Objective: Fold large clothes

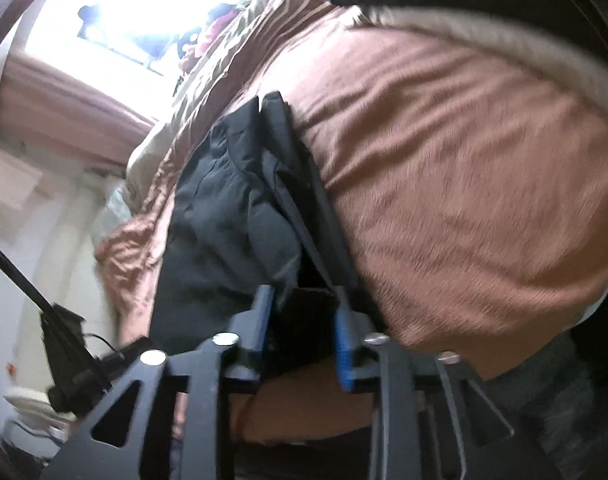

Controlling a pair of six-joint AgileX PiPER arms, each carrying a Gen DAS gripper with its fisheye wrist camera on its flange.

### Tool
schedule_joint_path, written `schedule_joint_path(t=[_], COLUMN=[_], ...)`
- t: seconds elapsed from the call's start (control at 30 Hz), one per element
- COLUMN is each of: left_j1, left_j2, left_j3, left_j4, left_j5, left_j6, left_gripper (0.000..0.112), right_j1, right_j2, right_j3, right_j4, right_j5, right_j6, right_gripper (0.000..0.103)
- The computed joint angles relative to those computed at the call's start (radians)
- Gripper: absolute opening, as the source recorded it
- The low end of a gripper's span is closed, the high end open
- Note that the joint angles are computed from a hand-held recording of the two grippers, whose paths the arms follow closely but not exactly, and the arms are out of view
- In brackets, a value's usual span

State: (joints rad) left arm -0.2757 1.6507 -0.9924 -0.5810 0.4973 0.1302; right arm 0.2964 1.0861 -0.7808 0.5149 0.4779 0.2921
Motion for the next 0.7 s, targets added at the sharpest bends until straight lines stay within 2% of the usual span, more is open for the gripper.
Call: schedule_joint_path(t=[0.03, 0.07, 0.13, 0.2, 0.27, 0.4, 0.47, 0.7], left_j1=[0.017, 0.031, 0.046, 0.070, 0.092, 0.116, 0.131, 0.162], left_j2=[0.003, 0.007, 0.027, 0.044, 0.061, 0.104, 0.131, 0.245], left_j3=[-0.004, -0.009, -0.033, -0.055, -0.075, -0.132, -0.166, -0.305], left_j4=[-0.015, -0.031, -0.049, -0.054, -0.062, -0.076, -0.079, -0.088], left_j5=[0.002, 0.007, 0.013, 0.021, 0.023, 0.034, 0.042, 0.074], left_j6=[0.018, 0.031, 0.034, 0.038, 0.045, 0.049, 0.050, 0.042], left_gripper=[0.072, 0.072, 0.072, 0.072, 0.072, 0.072, 0.072, 0.072], right_j1=[-0.005, -0.022, -0.045, -0.096, -0.156, -0.244, -0.265, -0.266], right_j2=[-0.009, -0.016, -0.010, 0.040, 0.119, 0.308, 0.418, 0.784], right_j3=[-0.017, -0.029, -0.061, -0.140, -0.229, -0.424, -0.531, -0.964], right_j4=[-0.029, -0.018, 0.017, 0.052, 0.131, 0.243, 0.264, 0.235], right_j5=[0.018, 0.033, 0.059, 0.140, 0.219, 0.370, 0.441, 0.658], right_j6=[0.009, -0.023, -0.091, -0.175, -0.307, -0.468, -0.507, -0.483], right_gripper=[0.059, 0.072, 0.072, 0.072, 0.072, 0.072, 0.073, 0.073])
